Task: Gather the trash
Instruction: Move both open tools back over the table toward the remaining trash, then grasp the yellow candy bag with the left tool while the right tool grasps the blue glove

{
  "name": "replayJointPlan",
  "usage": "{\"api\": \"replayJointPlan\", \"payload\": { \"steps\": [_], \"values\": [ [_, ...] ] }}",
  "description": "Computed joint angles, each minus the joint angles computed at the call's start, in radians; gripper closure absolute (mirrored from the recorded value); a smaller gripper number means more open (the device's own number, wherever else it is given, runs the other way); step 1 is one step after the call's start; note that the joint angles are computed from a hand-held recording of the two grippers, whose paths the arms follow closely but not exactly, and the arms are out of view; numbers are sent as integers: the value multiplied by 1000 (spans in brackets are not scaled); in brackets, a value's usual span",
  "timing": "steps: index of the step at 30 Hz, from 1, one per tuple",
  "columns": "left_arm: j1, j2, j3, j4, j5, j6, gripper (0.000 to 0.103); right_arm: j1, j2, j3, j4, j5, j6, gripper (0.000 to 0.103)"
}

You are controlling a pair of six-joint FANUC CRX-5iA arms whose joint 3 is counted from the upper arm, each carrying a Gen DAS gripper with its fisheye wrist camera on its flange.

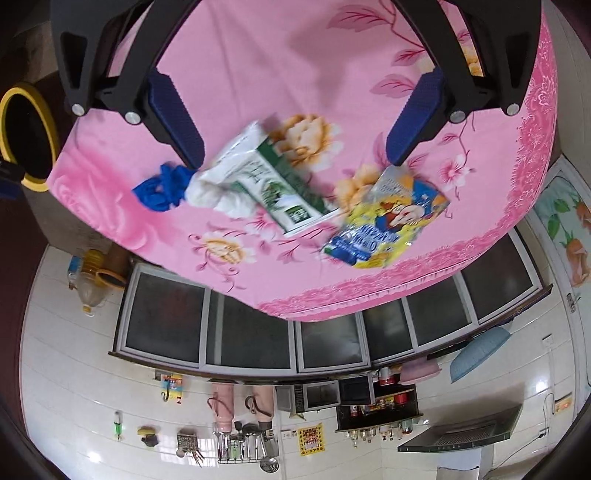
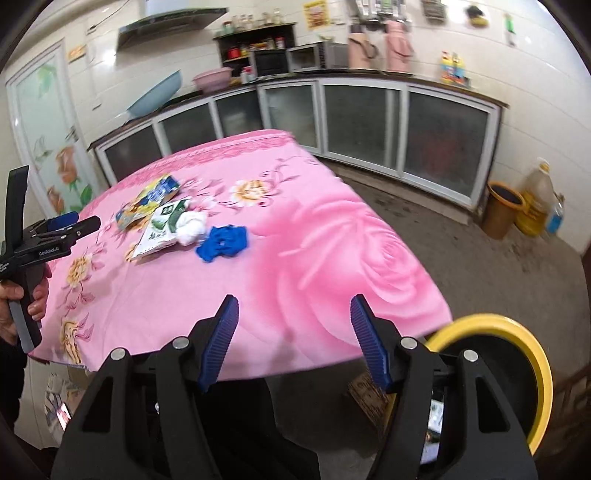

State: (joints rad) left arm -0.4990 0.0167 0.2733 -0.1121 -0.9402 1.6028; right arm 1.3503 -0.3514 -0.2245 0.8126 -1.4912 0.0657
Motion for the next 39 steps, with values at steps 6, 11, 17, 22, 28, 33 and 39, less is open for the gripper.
{"api": "replayJointPlan", "payload": {
  "steps": [6, 11, 17, 22, 28, 33, 39],
  "values": [
    [29, -9, -58, 57, 26, -102, 8, -114, 60, 45, -70, 136, 126, 45],
    [49, 8, -81, 138, 40, -170, 8, -173, 96, 68, -113, 201, 190, 48],
    [46, 20, -89, 158, 35, -186, 8, -203, 112, 74, -133, 245, 223, 48],
    [41, 43, -65, 153, 15, -179, 8, -236, 128, 87, -162, 276, 266, 48],
    [53, 87, -13, 162, -25, -144, 8, -274, 154, 112, -181, 310, 316, 48],
    [71, 96, 28, 79, -43, -71, 8, -300, 173, 128, -192, 338, 347, 48],
    [114, 127, 101, -35, -92, -22, 8, -324, 194, 145, -209, 361, 381, 48]
  ]
}}
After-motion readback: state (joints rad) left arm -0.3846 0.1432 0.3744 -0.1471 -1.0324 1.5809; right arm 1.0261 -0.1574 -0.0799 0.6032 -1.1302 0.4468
